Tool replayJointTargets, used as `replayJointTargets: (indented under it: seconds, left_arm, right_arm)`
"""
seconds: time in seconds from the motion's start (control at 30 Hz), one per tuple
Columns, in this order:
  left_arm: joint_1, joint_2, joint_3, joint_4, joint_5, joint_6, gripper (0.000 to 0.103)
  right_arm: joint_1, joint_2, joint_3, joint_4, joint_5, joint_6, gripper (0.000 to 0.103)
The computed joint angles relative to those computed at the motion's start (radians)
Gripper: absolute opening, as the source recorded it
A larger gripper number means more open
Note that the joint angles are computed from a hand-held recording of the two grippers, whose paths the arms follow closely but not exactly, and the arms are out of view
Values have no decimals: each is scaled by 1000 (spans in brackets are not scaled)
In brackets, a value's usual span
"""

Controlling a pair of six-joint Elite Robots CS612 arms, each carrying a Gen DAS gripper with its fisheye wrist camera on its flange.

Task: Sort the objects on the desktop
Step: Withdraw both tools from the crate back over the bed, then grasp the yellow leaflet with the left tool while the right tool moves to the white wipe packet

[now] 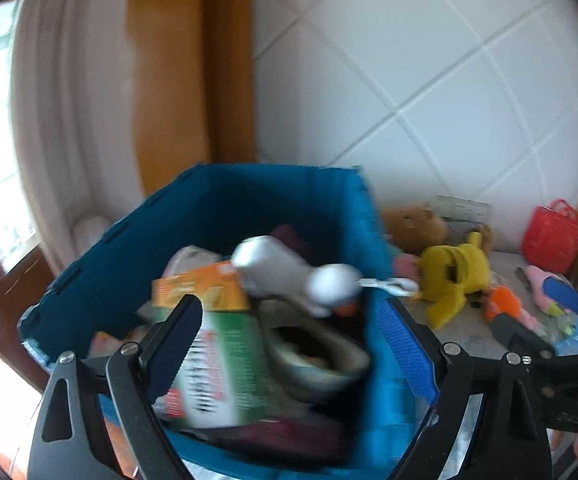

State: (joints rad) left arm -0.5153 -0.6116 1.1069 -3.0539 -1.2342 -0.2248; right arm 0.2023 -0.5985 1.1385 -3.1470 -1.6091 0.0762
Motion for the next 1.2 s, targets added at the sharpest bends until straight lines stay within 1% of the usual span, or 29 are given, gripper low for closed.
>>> replayJointTargets:
  seconds: [0.17, 0.23, 0.27, 0.37, 0.43, 0.5, 0.53, 0.63, 0.7, 0.77, 0.9, 0.93, 1.07, 1.13, 1.2]
  left_arm:
    - [-48, 9, -11, -40, -61, 39, 91]
    - [-71, 18, -21, -42, -74, 52, 91]
    - [-85, 28, -36, -25, -73, 57, 91]
    - [-120, 58, -90, 58, -97, 46, 91]
    - [-136, 78, -123, 107, -130, 10, 91]
    - [-155, 100, -157, 161, -138, -37, 91]
    - [-163, 111, -177, 197, -136, -55, 91]
    - [-181, 143, -241, 321, -171, -83, 91]
    - [-191, 164, -278, 376, -175, -94, 91]
    - [-200, 187, -322, 415, -167, -88, 91]
    - [-212, 241, -420, 448, -167, -46, 91]
    - [-213, 257, -448, 453, -172, -36, 91]
    - [-208, 342, -598, 507, -234, -2, 91]
    - [-207, 388, -676, 540, -249, 16, 91]
    - [-207, 450, -793, 621, -262, 15, 91]
  right_arm:
    - [-49, -51, 131, -66, -25, 61, 103]
    - [-74, -73, 184, -96, -31, 85, 103]
    - [-87, -84, 211, -111, -31, 94, 103]
    - [-137, -120, 297, -156, -16, 108, 103]
    - [-170, -142, 348, -182, 9, 101, 103]
    - [-202, -156, 386, -200, 26, 92, 103]
    - [-218, -163, 406, -207, 31, 88, 103]
    - [-257, -172, 444, -220, 31, 108, 103]
    - [-282, -176, 462, -205, 34, 128, 103]
    - [-296, -175, 468, -178, 11, 138, 103]
    - [-323, -174, 482, -149, 3, 159, 103]
    - [-325, -173, 483, -140, -8, 156, 103]
    - [-335, -170, 485, -107, -59, 147, 103]
    - [-339, -164, 489, -104, -104, 162, 103]
    - [-346, -158, 489, -79, -114, 183, 103]
